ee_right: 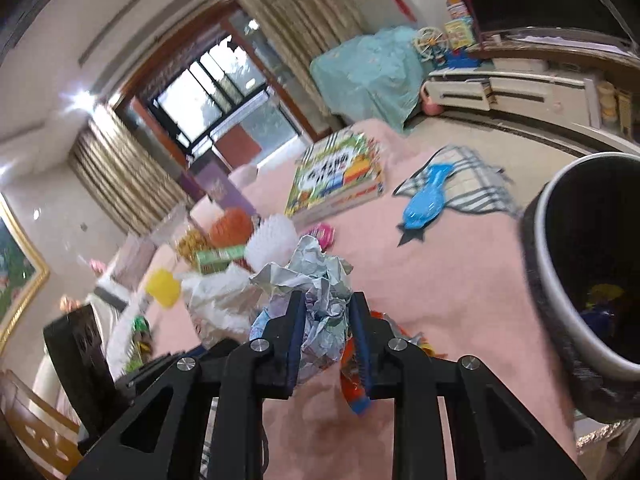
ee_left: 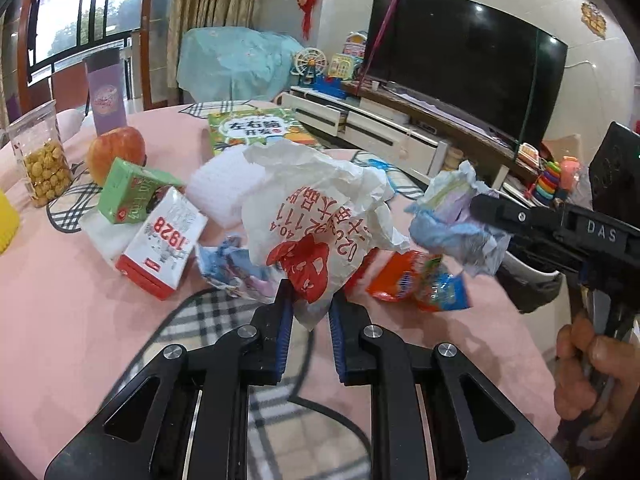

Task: Collect trash
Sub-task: 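Move both held items over the bin and open both tools to release them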

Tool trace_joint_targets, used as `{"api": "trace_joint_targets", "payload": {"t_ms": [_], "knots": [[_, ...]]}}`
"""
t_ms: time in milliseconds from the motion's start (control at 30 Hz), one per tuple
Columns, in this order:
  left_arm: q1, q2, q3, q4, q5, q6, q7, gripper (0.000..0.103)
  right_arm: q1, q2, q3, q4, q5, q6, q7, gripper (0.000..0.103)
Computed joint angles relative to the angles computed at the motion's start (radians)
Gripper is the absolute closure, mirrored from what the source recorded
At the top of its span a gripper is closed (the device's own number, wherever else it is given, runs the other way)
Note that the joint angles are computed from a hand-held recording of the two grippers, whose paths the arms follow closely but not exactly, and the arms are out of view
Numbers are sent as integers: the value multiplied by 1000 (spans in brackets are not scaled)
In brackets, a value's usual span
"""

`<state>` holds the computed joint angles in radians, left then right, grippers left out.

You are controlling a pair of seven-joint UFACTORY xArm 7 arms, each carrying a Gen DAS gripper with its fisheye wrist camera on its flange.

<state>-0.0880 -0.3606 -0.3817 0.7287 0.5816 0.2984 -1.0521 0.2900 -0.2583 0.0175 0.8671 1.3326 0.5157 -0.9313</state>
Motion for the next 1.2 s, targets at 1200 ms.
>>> {"api": "trace_joint_targets", "payload": {"t_ms": [1200], "knots": [[-439,497,149,550,73,168,70,87,-34,-251,-228,-224,-215,-153,69,80]]}}
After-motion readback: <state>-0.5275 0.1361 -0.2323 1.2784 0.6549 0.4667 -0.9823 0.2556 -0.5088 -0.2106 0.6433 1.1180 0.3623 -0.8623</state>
